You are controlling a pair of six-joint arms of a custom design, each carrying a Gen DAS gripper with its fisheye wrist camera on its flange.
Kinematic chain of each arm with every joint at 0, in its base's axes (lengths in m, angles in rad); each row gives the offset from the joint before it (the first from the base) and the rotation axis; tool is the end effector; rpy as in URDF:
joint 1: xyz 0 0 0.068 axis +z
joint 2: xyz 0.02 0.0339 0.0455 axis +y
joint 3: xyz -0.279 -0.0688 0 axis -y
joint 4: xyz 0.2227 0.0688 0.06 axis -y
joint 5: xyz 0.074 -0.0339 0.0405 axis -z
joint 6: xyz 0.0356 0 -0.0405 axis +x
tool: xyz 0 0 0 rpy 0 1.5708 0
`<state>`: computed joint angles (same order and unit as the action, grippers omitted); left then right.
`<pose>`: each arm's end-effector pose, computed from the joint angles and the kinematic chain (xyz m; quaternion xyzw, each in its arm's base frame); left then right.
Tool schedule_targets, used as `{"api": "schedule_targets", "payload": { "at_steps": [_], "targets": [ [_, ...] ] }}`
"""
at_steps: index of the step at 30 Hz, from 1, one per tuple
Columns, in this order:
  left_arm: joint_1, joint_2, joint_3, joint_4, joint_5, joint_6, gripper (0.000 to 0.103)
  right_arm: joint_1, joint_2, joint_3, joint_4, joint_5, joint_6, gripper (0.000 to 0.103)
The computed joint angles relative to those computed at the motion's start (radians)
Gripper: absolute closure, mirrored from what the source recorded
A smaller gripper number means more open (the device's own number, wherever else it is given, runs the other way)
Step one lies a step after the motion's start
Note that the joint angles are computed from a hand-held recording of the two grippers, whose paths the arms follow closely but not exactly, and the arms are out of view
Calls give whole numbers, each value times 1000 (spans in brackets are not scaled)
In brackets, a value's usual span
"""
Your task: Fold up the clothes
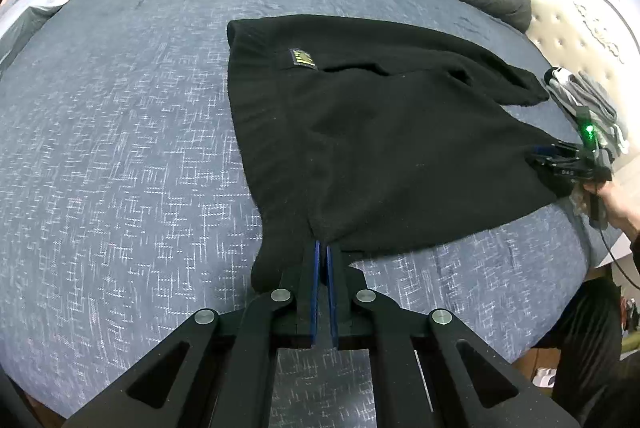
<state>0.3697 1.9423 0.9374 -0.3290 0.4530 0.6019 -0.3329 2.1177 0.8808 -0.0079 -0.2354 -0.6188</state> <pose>0.3005 0.0997 0.1146 0.1384 0.9580 -0.1434 0.2059 0.3142 -0.0998 0.0582 -0.1585 0.9672 0.0292 0.1963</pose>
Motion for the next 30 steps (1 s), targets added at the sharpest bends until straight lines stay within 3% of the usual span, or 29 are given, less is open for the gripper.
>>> {"api": "schedule_targets", "payload": {
  "at_steps": [2,5,7,9,14,22,26,30],
  "targets": [
    [0,2,4,-4,1,-1,99,-1,11,19,-13,-17,-13,52],
    [-6,3,4,-2,-5,-3,99,2,19,34,-41,-26,-34,75],
    [-9,0,4,-4,-7,-7,99,7,20,33,-49,-16,-43,96],
    [-10,-4,3,-5,-8,-11,99,8,12,22,-44,-7,-45,100],
    [-7,-18,3,-10,-2,-19,99,-49,-66,8,-110,-89,-85,101],
    [24,-81,-18,-26,11,13,99,-207,-208,89,-447,-263,-237,101],
    [61,-116,-42,-24,-13,49,103,-226,-214,104,-554,-264,-297,101],
    [127,-87,-25,-52,-7,59,103,-195,-186,30,-439,-206,-251,101]
  ]
}}
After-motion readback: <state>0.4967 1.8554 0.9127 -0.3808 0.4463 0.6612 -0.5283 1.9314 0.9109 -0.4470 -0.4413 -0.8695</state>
